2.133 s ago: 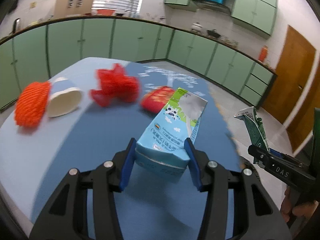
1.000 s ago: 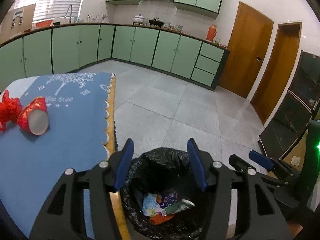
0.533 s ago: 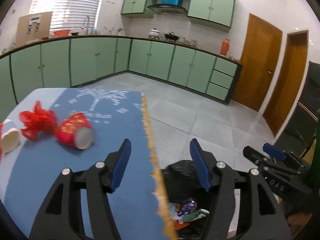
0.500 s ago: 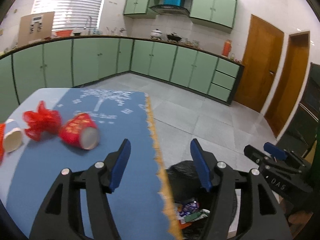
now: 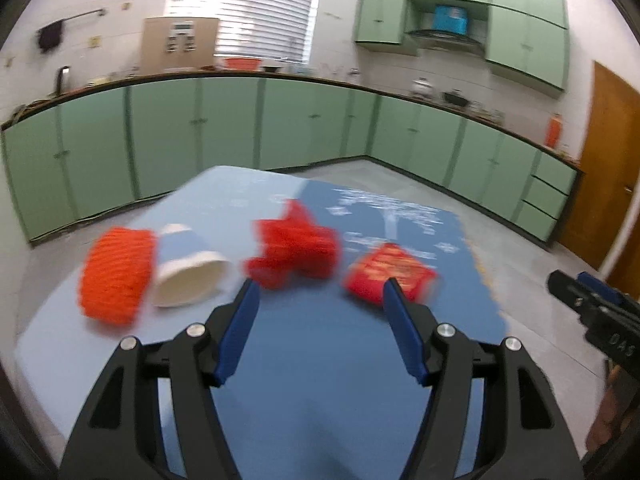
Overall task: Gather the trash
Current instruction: 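Move back to the table and grasp the red paper cup with the right tool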
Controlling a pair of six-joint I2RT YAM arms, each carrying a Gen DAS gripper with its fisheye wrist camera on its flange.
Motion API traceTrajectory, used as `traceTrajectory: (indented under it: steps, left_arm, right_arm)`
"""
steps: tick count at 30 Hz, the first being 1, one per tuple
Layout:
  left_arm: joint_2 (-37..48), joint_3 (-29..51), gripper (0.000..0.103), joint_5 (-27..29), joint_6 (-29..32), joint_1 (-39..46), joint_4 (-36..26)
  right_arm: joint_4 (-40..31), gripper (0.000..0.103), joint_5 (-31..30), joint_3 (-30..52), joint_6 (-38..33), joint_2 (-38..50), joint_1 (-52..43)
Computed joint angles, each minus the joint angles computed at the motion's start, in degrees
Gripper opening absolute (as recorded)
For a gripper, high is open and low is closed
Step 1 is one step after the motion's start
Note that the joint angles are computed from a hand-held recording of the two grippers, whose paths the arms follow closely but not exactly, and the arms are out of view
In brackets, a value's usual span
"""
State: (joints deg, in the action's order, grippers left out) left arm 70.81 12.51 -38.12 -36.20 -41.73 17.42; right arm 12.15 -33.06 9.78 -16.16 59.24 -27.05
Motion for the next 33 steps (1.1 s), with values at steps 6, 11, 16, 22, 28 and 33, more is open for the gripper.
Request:
traceTrajectory:
  steps: [6, 11, 16, 22, 28, 33]
  left_arm:
    - [-4.05, -5.03, 0.062, 6.96, 6.88, 14.24, 3.26]
    - [-2.12, -6.96, 0.062, 13.2, 11.99, 24.0, 8.48]
    - [0.6, -8.04, 0.062, 17.66, 15.15, 30.45, 12.41]
    - [4.08, -7.57, 0.066, 21.51, 17.28, 36.98, 15.34]
    - [7.37, -5.53, 0.072, 23.36, 19.26, 40.4, 15.82]
    - [8.75, -4.0, 0.072, 24.9, 19.28, 41.25, 14.31]
  right_arm:
    - [15.44, 0.072, 13.4, -1.09, 8.26, 10.86, 18.19]
    - [24.67, 0.083, 19.9, 2.04, 10.18, 24.5, 26.19]
    - [26.06, 0.092, 23.54, 7.41, 10.65, 34.26, 29.74]
    - [25.09, 0.097, 25.64, 12.49, 11.28, 40.92, 30.97]
    - [21.31, 0.097, 25.75, 17.21, 11.22, 44.86, 31.85]
    - [18.6, 0.097, 23.5, 19.65, 10.47, 46.68, 31.76]
